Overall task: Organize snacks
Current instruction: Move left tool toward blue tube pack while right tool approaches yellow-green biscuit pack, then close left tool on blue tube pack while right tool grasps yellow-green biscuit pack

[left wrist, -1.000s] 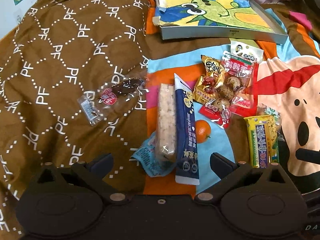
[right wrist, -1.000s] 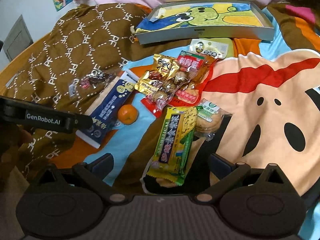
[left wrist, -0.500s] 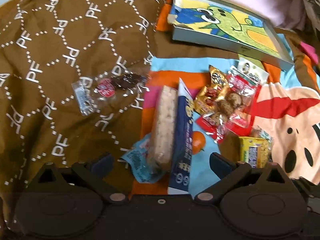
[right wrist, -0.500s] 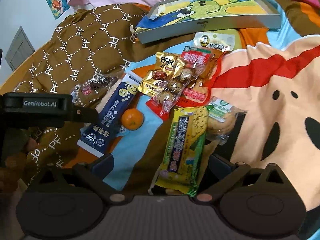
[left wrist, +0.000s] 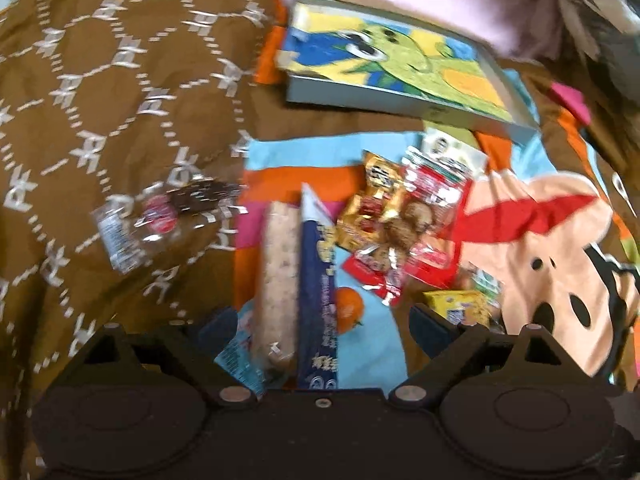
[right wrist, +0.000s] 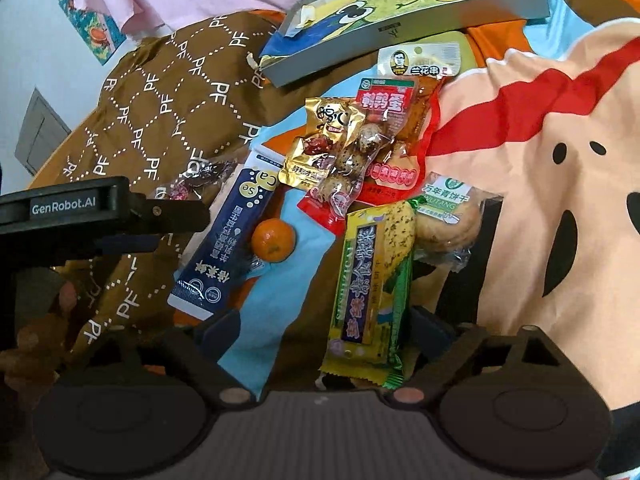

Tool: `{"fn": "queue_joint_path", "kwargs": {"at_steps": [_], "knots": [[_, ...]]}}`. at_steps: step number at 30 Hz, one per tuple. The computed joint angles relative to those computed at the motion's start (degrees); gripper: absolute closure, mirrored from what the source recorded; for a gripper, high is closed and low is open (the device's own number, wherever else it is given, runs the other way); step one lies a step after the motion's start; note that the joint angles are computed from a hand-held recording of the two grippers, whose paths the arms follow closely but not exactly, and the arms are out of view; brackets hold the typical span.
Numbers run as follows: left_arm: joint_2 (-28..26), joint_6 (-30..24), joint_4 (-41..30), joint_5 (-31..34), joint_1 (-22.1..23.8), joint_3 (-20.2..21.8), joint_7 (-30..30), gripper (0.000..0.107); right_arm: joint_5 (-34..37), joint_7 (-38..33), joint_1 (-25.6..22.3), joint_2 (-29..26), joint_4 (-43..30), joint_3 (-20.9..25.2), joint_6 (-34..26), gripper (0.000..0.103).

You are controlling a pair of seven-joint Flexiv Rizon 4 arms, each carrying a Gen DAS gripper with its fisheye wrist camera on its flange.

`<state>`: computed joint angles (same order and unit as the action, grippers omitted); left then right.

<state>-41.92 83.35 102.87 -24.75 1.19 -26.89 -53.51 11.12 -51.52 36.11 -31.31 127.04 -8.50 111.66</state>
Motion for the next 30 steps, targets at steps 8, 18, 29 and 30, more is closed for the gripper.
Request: {"fn": "queue_joint_path", "kwargs": {"at_steps": [8, 18, 29, 30], "knots": [[-2.5, -5.9, -4.5, 0.0, 0.0, -0.5, 7.4, 0.016, 1.6, 0.0, 0.5, -0.2, -0.3, -0.2, 1.1, 0.015], [-3.7, -13.4, -9.1, -3.6, -3.7, 4.9, 6.8, 0.02, 0.1, 3.7, -3.6, -1.0, -1.1, 3.1, 0.2, 0.023], [-3.3, -10.8, -6.9, -8.9, -1.7, 0.6, 12.5, 0.02, -0.6, 5.2, -3.6, -1.0, -0.8, 3.1, 0.3, 0.029], [-3.4, -11.3, -7.3, -8.8, -2.1, 1.3, 12.3, 0.02, -0.6, 5.3, -3.4, -1.0, -0.8, 2.9, 0.3, 0.029]]}}
